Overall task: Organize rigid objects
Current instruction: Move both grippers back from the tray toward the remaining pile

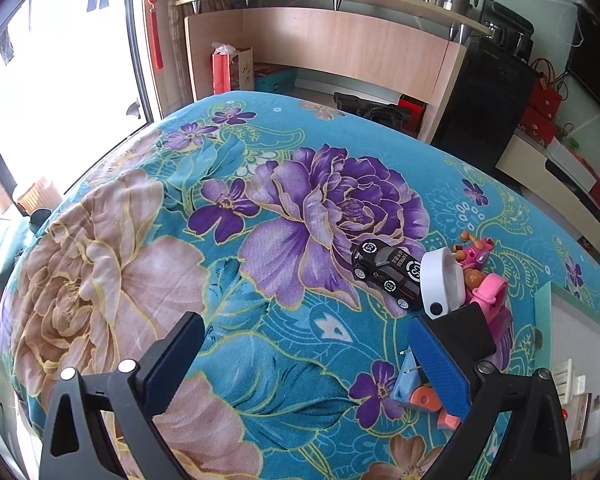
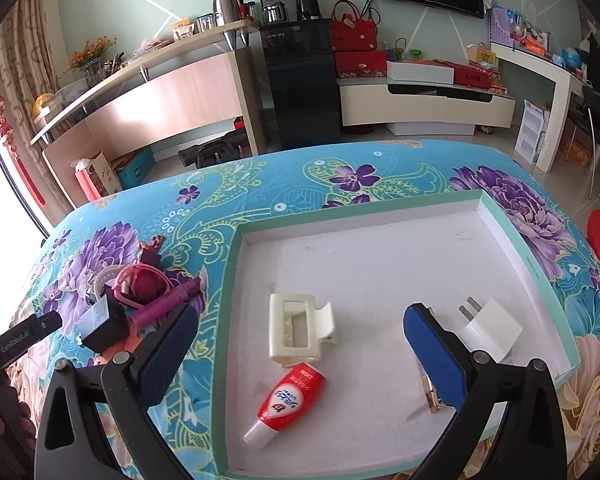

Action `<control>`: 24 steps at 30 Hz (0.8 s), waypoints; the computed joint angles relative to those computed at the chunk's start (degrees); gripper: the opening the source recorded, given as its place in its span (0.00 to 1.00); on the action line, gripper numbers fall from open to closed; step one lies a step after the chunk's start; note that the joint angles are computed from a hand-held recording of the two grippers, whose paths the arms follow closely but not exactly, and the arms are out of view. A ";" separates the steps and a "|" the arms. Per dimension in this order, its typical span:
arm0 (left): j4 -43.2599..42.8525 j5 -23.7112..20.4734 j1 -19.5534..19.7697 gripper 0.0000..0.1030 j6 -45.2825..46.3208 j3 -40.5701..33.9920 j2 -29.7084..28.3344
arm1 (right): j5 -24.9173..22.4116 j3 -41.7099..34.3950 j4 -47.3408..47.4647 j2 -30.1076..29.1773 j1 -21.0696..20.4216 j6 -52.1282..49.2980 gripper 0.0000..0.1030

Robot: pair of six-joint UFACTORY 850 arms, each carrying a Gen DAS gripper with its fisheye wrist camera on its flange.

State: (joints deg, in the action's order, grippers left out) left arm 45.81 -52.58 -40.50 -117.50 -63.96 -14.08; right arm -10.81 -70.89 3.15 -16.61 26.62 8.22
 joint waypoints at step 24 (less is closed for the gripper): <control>2.74 4.08 1.19 1.00 -5.89 5.39 2.85 | -4.76 -8.40 14.67 -8.15 6.69 -18.77 0.99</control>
